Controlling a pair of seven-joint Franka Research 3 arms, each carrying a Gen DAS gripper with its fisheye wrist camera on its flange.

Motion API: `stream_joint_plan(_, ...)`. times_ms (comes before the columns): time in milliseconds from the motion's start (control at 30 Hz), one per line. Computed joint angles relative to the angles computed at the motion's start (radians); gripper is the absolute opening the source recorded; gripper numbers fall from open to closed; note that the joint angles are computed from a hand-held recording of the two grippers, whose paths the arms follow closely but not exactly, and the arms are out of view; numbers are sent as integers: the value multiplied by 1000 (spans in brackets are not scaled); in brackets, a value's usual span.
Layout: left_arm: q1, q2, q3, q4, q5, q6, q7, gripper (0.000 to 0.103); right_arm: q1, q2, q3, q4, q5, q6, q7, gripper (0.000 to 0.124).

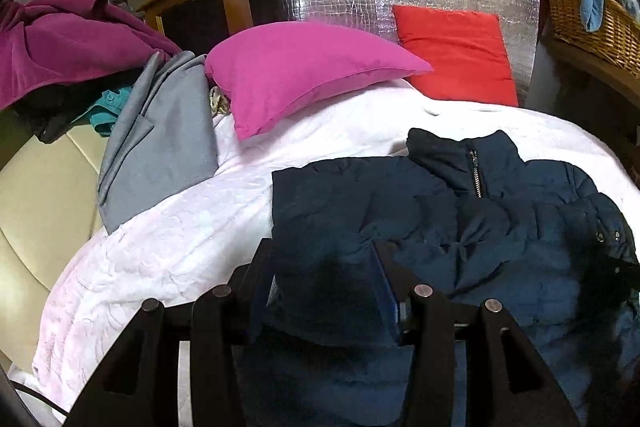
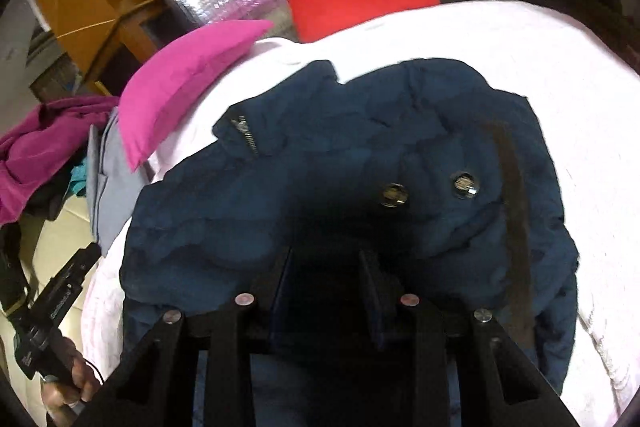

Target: Fold large clothes

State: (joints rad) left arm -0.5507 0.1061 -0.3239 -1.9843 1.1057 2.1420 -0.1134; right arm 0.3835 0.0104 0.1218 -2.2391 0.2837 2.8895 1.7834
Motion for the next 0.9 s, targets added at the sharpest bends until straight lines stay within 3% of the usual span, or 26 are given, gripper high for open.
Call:
stream_joint_plan(100, -3, 20, 2, 16, -3, -13, 14, 48, 9, 46, -5, 40, -101, -41, 79, 35)
stream_joint_plan(233, -11, 43, 9, 36, -3, -29, 31, 49, 5, 60, -7, 56, -79, -60, 75, 36)
stream_joint_plan(333, -16, 54, 14, 46, 0, -35, 39, 49, -3, 45, -3, 41, -5, -7, 28, 37)
stream_joint_plan(467, -20, 64, 20, 56, 2, -40, 45, 49, 3, 49, -35, 39, -134, 78, 182, 36)
stream_joint_plan(767, -25, 92, 34, 77, -3, -51, 69, 49, 38, 154, -89, 144, -335, -8, 350, 37)
stream_joint_plan(900, -23, 104, 41, 86, -12, -51, 81, 49, 33, 149, -82, 153, -327, -31, 346, 37)
